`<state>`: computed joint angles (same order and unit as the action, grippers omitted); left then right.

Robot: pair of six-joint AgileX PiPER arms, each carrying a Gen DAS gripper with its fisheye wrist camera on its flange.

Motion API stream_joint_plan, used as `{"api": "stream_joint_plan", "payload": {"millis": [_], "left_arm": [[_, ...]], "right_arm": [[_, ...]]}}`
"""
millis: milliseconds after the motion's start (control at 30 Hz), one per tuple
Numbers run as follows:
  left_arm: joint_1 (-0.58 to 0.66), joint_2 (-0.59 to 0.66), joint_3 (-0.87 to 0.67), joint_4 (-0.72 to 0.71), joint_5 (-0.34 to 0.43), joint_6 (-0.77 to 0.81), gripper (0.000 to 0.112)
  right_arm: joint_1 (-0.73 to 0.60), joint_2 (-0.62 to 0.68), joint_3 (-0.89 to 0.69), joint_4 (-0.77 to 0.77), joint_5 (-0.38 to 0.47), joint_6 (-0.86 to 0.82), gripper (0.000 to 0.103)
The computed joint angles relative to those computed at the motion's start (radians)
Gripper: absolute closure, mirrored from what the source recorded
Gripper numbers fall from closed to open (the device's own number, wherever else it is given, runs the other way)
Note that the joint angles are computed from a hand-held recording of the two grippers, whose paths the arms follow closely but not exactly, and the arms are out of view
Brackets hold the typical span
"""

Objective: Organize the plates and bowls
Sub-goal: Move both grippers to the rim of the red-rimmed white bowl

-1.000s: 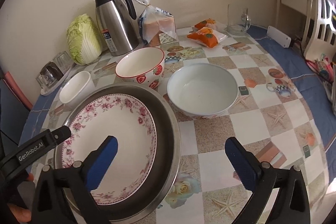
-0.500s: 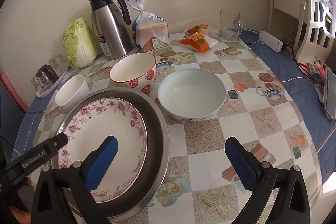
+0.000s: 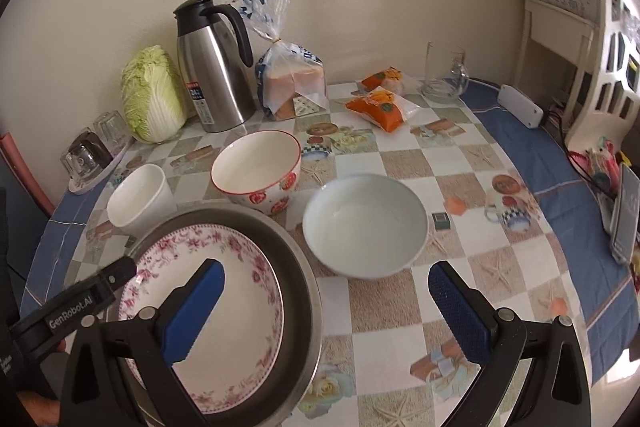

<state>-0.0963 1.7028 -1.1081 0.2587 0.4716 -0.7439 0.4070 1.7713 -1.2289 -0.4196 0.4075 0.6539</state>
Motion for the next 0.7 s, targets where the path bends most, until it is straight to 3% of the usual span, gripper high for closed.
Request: {"api": "stream_joint_plan", "payload": {"millis": [167,400,533,700], "left_arm": [[0.029,0.044,-0.114,-0.147,0.036,0.19,0.014],[0.035,0.137,-0.317,-0.21,0.183,0.326,0.014],[0.031,0.202,-0.442,-0.179,0.278,0.32,0.014],[0.061,0.277,-0.58,-0.273,0.37,0.4,0.014]], "right_arm": [[-0.02,0.052,-0.121,0.104,0.08,-0.123,0.0],[-0.049,0.13,-0.311,0.191,0.191,-0.268,0.0],[-0.077,0.193,-0.438,0.298,0.263,-0.387,0.0],[-0.1,0.296,-0.637,0.362,0.396,-0.475,0.0]]}}
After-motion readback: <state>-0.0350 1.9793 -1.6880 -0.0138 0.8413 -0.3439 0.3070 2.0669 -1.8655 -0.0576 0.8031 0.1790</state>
